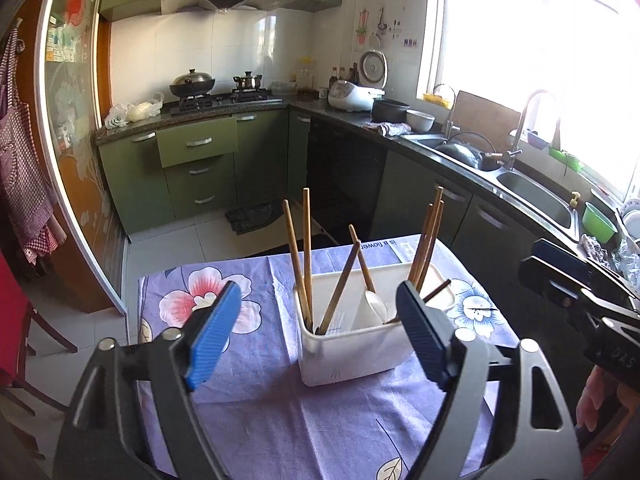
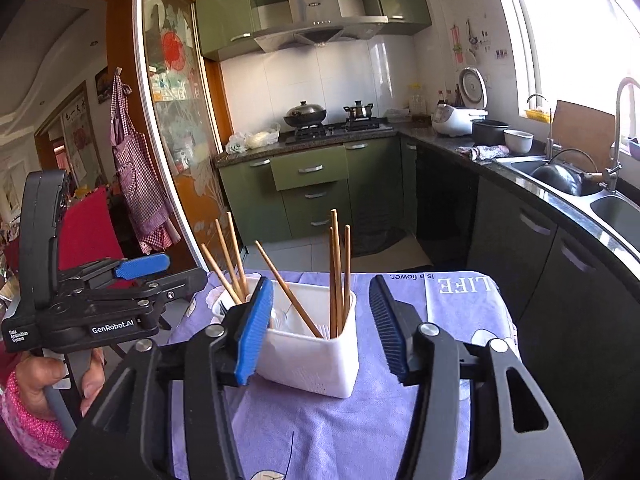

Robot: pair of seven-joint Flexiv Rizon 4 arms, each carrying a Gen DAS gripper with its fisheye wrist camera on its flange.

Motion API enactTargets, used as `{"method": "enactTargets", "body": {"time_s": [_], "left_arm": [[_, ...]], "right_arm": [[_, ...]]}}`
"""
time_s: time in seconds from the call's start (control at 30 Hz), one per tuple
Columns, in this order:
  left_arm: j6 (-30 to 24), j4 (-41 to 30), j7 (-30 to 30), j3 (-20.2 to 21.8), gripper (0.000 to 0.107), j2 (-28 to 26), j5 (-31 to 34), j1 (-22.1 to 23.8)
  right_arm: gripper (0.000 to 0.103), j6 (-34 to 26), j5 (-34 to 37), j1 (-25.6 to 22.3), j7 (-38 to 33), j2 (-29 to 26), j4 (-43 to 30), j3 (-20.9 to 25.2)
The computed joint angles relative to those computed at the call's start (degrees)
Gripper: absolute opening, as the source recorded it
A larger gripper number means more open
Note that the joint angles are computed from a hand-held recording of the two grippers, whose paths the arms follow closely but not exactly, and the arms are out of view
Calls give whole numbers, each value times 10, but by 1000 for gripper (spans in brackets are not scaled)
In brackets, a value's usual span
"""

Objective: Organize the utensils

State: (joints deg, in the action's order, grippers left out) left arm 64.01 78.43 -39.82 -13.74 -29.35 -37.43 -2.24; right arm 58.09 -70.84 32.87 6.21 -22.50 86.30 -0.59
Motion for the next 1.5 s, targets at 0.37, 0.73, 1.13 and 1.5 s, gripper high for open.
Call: {"method": "enactTargets", "body": {"time_s": [0.37,0.73,1.13,1.5], "left_arm": [[80,235,190,-10,91,129,-216,12],[133,314,328,38,96,168,-379,-48],[137,317,357,62,96,172,-423,-67],[133,320,357,68,96,177,-429,-70]], "right_arm": [[90,-97,-140,8,197,98,172,78],[98,-193,-139,49,182,82,168,104],[98,-203,-117,60,154,73,151,98],[98,-186,-116,56,155,72,153,94]]}}
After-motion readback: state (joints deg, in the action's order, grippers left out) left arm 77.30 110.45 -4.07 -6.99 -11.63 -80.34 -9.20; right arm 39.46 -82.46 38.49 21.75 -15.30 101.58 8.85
